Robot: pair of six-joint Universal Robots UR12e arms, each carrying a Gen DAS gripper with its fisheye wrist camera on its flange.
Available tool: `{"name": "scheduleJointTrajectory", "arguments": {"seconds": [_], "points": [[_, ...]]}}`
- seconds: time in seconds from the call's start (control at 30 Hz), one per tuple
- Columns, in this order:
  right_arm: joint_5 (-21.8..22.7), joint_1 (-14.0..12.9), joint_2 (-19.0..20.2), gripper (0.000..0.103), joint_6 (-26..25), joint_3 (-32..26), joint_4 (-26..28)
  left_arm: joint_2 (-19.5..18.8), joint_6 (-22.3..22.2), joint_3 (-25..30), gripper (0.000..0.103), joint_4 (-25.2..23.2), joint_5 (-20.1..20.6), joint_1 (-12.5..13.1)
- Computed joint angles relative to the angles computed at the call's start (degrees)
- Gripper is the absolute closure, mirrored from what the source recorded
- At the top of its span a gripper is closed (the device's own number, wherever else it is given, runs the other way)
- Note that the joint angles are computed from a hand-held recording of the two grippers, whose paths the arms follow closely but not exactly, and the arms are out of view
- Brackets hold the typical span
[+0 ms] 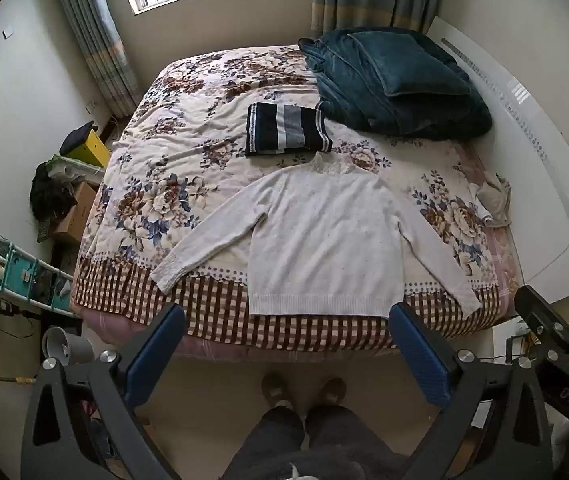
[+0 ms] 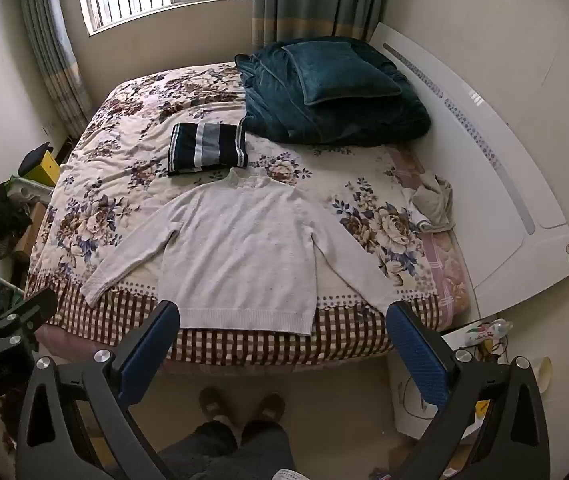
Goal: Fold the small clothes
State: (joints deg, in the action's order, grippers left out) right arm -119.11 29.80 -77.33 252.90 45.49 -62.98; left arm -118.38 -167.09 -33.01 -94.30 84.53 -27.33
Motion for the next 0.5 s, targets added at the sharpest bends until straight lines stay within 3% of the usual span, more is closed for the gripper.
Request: {"name": "scheduleJointTrajectory", "arguments": {"seconds": [0.5], "points": [[-0.3,-0.1,-0.1,0.0,-0.2,-0.1,0.4,-0.3,0.0,0.7,0.0,0.3,-0.3,0.1]]}}
